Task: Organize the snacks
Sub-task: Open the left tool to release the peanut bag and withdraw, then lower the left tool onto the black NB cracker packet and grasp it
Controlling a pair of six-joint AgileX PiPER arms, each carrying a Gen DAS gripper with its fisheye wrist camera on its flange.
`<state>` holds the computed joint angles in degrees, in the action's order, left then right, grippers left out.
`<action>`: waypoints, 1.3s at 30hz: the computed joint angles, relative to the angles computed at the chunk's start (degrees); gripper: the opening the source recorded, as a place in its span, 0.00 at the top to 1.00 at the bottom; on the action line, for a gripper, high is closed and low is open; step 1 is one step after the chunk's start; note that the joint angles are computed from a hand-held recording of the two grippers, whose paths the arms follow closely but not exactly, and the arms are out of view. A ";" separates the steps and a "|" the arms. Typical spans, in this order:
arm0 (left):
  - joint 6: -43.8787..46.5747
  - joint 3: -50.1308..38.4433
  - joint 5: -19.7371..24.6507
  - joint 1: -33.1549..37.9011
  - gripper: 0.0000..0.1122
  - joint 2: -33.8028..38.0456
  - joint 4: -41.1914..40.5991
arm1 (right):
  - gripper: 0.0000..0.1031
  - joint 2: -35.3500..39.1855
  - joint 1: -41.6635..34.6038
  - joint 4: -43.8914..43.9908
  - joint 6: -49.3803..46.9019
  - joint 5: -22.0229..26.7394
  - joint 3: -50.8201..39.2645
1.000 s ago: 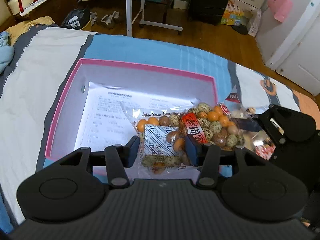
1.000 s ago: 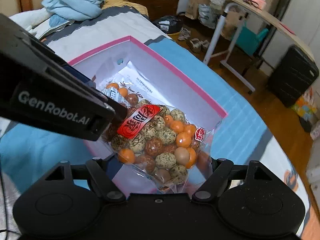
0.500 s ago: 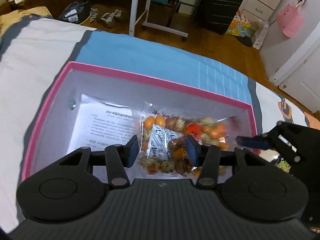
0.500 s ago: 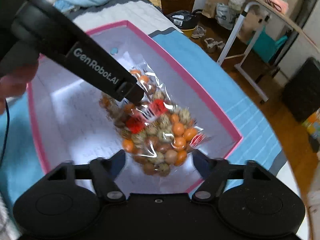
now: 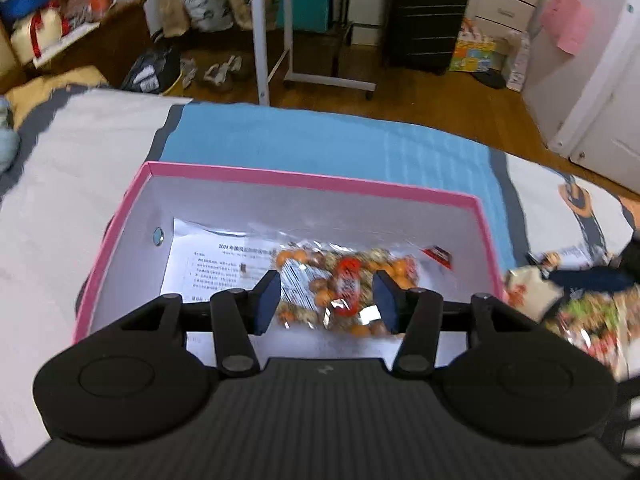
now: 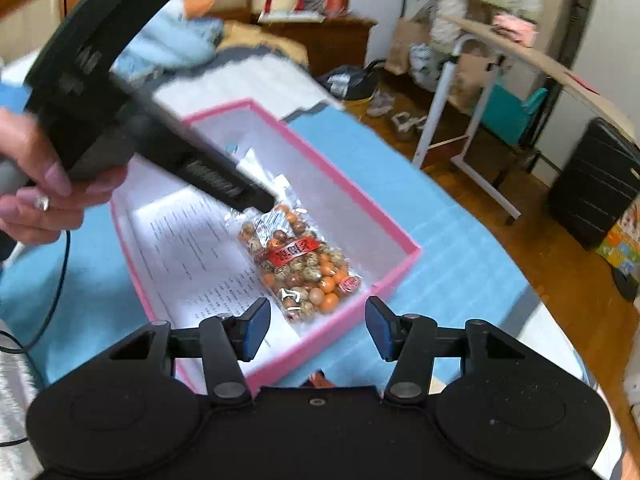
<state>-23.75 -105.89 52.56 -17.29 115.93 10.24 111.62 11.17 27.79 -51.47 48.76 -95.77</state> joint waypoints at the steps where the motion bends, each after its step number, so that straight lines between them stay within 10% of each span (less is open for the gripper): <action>1: -0.13 0.92 0.58 -1.04 0.53 -1.33 0.49 | 0.41 -1.60 -1.66 2.24 -1.68 0.47 1.56; 19: -1.80 4.79 1.27 -23.96 0.34 -11.03 4.54 | 0.35 -27.40 -28.14 17.10 -25.43 -2.70 33.67; 32: -7.33 -8.04 2.74 -27.75 0.35 4.88 8.58 | 0.39 -19.95 -30.63 31.66 -47.72 -16.84 48.78; 39: -2.32 -18.45 4.65 -27.18 0.39 10.98 -6.16 | 0.38 -12.90 -28.93 41.42 -57.91 -22.84 48.96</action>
